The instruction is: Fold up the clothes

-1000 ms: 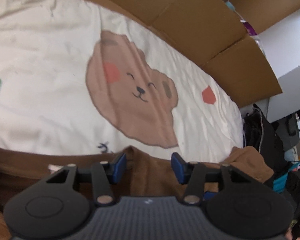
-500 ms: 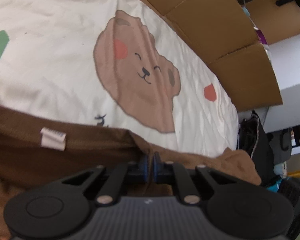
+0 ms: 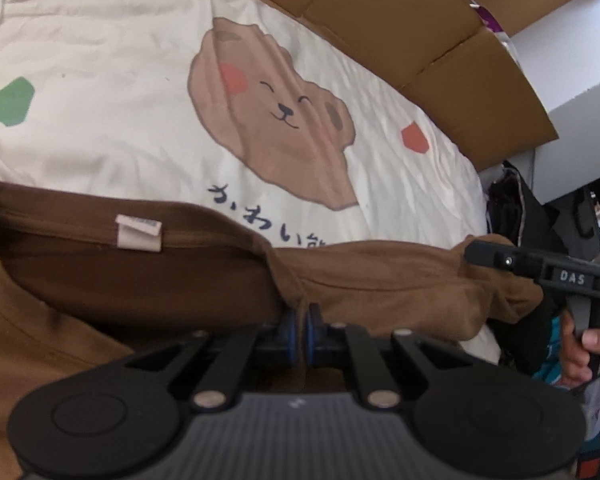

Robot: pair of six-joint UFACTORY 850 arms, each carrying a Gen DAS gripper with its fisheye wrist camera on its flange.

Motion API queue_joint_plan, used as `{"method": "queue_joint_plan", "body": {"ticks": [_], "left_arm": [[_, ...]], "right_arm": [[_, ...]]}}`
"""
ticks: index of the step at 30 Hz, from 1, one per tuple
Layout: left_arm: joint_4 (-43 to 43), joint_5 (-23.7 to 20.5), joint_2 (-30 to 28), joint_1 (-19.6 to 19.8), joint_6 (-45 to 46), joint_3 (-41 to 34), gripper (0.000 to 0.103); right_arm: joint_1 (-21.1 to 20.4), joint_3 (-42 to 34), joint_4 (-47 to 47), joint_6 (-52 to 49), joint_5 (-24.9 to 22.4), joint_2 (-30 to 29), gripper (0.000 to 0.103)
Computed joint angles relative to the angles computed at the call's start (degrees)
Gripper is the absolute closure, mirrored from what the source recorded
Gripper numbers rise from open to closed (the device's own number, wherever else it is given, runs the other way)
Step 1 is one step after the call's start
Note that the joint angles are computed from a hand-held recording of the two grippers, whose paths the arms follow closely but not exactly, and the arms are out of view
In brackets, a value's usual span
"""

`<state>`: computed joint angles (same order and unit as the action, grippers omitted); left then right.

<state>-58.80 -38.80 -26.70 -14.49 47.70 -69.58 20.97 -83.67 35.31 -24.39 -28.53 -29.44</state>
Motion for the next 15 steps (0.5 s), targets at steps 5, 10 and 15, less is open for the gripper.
{"method": "queue_joint_plan", "body": {"ticks": [5,10,15], "left_arm": [[-0.10,0.55,0.23,0.63,0.44,0.26,0.097],[-0.65,1.63,0.01,0.15,1.40,-0.19,0.097],[-0.64,2.13,-0.17,-0.12,1.86,-0.47,0.097]], "right_arm": [[-0.82,-0.17,0.51,-3.96,-1.93,-0.28,0.056],[-0.86,-0.19,4.50,-12.94,-5.22,0.07,0.057],[-0.23,-0.97,2.99,-17.42,-8.29,-0.11,0.057]]}}
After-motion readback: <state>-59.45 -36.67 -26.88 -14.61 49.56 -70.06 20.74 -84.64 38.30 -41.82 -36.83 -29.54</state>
